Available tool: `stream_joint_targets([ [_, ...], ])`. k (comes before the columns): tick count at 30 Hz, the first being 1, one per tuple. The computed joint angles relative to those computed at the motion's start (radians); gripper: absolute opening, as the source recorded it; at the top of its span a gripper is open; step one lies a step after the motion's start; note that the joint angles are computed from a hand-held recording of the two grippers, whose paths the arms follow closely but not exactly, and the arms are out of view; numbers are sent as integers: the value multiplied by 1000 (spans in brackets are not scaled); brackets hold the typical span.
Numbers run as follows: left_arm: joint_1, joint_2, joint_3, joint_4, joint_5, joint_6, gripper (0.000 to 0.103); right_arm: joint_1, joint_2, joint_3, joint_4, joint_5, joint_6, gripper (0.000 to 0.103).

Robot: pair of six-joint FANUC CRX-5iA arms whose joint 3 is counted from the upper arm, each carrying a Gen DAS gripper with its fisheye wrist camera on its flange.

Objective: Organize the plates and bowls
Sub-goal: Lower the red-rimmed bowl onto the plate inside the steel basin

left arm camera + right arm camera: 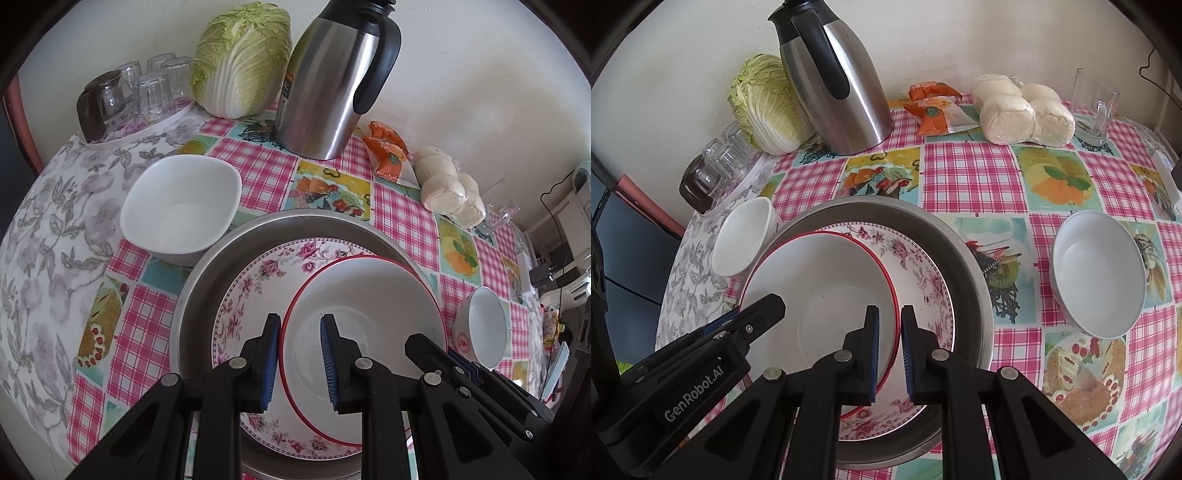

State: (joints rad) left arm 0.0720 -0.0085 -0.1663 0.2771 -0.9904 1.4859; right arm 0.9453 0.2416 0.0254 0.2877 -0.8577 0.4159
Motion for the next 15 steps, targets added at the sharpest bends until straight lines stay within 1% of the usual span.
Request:
stream_joint_targets([
  [5, 1, 4, 1, 3, -2, -1, 24, -1, -2, -11, 13, 15, -18, 13],
  [10, -4, 16, 10, -10, -10, 11, 26, -6, 9, -2, -8, 8, -6, 14],
  [15, -5, 16, 9, -8, -7, 12, 26, -5, 9, -3, -2, 9, -3, 14],
])
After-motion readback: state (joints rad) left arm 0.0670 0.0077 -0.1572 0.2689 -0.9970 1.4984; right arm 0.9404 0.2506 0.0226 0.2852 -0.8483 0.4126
